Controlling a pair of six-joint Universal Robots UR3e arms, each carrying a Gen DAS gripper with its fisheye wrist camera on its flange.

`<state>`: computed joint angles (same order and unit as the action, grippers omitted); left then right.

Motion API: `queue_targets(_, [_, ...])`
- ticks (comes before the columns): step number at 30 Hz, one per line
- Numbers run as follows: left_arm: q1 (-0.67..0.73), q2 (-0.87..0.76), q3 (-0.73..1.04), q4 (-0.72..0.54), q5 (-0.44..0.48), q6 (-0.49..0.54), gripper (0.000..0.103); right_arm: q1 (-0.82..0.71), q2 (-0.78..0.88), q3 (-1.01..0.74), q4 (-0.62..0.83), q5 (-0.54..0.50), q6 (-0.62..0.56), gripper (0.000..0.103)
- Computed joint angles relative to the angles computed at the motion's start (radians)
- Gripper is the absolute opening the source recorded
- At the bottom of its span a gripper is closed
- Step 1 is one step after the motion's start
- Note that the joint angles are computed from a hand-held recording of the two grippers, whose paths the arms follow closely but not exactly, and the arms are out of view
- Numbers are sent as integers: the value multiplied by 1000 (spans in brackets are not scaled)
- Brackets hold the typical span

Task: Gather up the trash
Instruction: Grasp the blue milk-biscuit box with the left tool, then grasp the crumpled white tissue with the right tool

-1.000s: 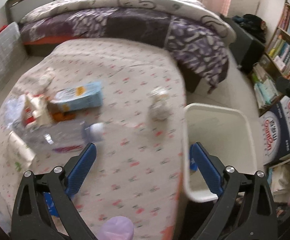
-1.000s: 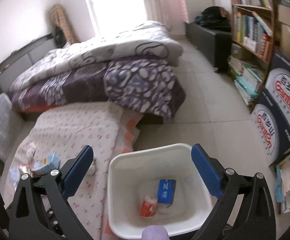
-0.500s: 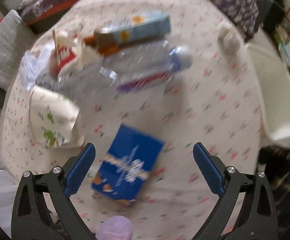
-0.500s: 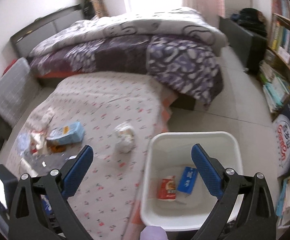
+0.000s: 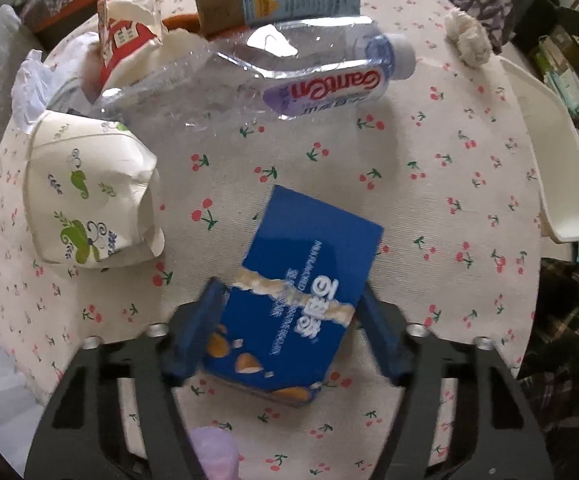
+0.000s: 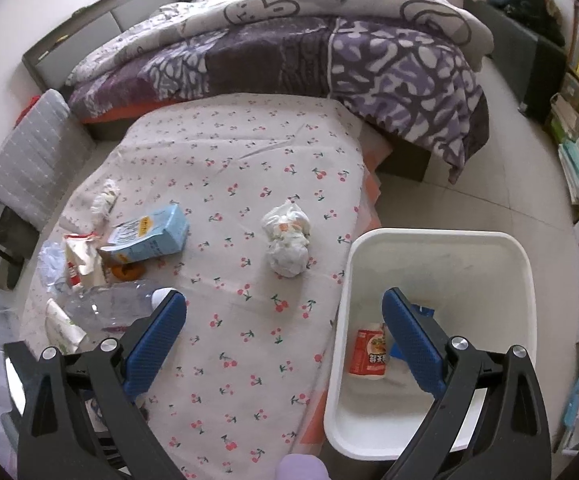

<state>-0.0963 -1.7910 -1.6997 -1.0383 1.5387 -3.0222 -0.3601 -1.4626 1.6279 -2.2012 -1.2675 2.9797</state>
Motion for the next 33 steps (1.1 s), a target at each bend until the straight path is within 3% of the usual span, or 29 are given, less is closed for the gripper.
queue_targets(6, [54,107,-79,37,-86,1,56,-10,113,-109,42,-7,60,95])
queue_targets(15, [175,246,-76,113,-310,-21,56,79,321,-270,54,-84,63,95])
queue_targets(21, [120,166,31,156,-306,-142,56,133,389,-292,-45,-148,56,95])
queue_targets(27, [108,124,85,150,-296,-168,56,167,452,-347,-58,-182,52,93])
queue_targets(30, [133,155,48,149,-304,-155,56,181,490,-380,-49,-198,48,81])
queue_targets(33, [137,149,45,157,-296,-158,56,185,527,-416,-8,-193,42,52])
